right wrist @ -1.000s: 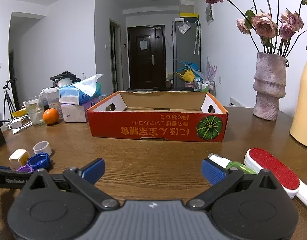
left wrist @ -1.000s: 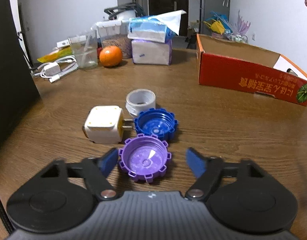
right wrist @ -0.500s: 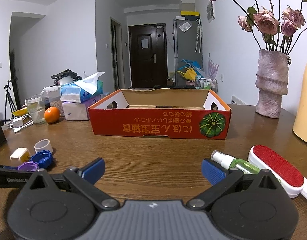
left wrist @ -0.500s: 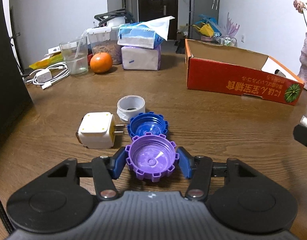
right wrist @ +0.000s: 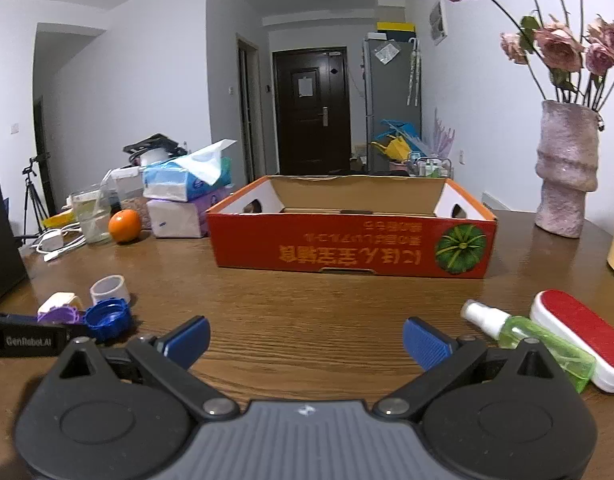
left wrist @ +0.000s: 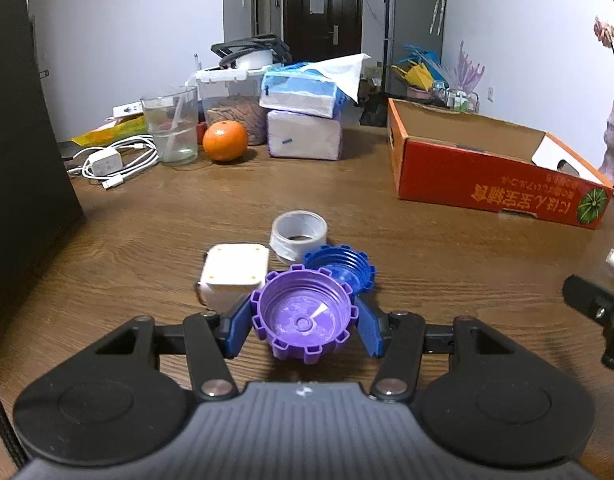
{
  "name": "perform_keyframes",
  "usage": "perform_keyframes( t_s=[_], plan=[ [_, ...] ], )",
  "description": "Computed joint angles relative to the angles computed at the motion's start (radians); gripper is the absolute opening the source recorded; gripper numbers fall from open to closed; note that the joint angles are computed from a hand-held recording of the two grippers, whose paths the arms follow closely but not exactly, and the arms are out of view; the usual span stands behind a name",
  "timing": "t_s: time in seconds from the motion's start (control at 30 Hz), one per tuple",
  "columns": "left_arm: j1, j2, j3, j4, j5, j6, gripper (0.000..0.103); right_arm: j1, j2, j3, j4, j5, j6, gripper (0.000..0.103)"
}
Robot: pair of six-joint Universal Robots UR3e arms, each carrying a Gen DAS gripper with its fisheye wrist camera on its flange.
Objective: Organize rigid objects
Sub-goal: 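Lift the purple cap with the left tool while the right tool grasps the blue toothed cap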
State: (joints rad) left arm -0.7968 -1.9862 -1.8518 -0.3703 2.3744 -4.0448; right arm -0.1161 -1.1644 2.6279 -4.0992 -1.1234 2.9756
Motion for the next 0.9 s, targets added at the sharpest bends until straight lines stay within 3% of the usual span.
perform_keyframes(
  t_s=[0.9],
  plan=[
    [0.132,0.226,-0.347,0.214,0.000,0.093,0.056,0.431,0.119,-0.378,0.275,-0.253,0.087,0.103]
  ],
)
